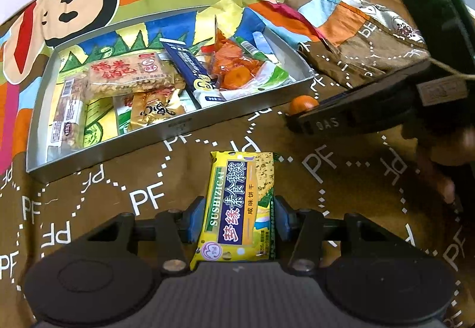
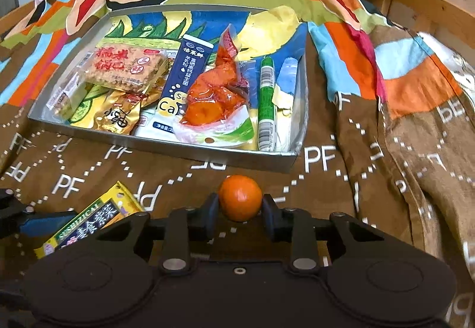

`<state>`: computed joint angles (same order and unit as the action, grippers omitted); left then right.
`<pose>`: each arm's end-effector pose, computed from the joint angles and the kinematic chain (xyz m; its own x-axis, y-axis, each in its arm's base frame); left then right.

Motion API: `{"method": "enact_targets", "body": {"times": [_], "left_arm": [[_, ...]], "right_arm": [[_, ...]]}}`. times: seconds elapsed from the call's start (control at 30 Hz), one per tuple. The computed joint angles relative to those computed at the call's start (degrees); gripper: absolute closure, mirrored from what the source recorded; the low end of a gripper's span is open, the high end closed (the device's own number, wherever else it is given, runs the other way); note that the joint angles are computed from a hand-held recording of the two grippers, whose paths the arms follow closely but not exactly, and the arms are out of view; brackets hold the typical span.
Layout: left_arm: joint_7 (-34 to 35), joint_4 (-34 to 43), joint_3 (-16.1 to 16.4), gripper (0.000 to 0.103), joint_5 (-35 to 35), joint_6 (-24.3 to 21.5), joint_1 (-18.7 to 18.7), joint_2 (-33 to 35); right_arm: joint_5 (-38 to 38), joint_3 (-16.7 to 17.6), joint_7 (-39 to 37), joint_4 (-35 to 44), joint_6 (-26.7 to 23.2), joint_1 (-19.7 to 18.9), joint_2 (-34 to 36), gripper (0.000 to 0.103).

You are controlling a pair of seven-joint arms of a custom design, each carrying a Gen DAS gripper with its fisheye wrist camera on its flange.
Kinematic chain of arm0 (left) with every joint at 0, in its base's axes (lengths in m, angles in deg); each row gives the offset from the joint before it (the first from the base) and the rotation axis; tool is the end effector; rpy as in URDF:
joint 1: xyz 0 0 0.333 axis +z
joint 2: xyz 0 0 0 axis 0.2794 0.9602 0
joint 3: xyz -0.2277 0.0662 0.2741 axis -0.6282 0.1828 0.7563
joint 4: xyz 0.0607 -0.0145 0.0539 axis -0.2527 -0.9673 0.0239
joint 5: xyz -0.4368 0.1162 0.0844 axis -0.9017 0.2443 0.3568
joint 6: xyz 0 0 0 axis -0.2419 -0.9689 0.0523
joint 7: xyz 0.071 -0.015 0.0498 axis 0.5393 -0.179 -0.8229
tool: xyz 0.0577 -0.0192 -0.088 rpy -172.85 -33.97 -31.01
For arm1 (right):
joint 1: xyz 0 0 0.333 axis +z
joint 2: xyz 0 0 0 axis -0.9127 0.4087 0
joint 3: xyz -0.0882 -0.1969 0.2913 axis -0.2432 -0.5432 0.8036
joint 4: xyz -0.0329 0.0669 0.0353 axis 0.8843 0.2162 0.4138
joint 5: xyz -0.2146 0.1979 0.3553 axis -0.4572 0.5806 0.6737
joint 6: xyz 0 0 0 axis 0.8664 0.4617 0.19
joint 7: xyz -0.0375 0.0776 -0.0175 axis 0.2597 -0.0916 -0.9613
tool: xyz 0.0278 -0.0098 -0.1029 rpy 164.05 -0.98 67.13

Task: Organize snacks
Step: 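Carry the yellow pack over the tray with the left tool while the right carries the tangerine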

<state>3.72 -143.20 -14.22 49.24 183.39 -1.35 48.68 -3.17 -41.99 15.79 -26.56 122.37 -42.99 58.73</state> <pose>0.5832 -0.3454 0.4441 0.0605 -0.9977 -0.0291 -0.7467 -0.0259 -0.6647 0.7165 0.3170 0.4590 0.5873 -0.8093 0.0092 -0.6201 -0.4572 -0.6375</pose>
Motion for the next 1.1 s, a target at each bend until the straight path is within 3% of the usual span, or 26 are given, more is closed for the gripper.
{"method": "enact_targets", "body": {"times": [0.3,0.6,0.83,0.9,0.97,1.1], "left_arm": [[-7.4,-0.8,0.4,0.051,4.3,-0.1,0.1,-1.9],[-13.4,1.6,0.6,0.051,10.3,-1.7,1.1,-2.3],[-16.0,9.8,2.7,0.051,15.5,-1.1,1.6,3.2],[-16.4,13.0,3.7,0.051,16.8,-1.2,1.5,5.8],[-15.6,16.5,4.7,0.051,17.1,-0.8,1.4,8.6],[-10.4,22.9,5.9,0.050,12.9,-3.4,0.7,13.7]], "right_arm": [[7.8,3.2,-4.3,-3.7,-1.3,-2.9,-4.5,0.070],[28.0,10.3,-24.4,-3.3,10.2,-6.9,-4.1,0.070],[25.6,7.4,-23.7,1.8,16.8,-4.2,1.2,0.070],[24.6,7.1,-22.4,3.4,16.7,-4.3,2.7,0.070],[21.9,4.5,-19.1,5.2,16.0,-2.7,4.3,0.070],[17.5,1.9,-13.1,7.2,13.2,-1.3,6.1,0.070]]}}
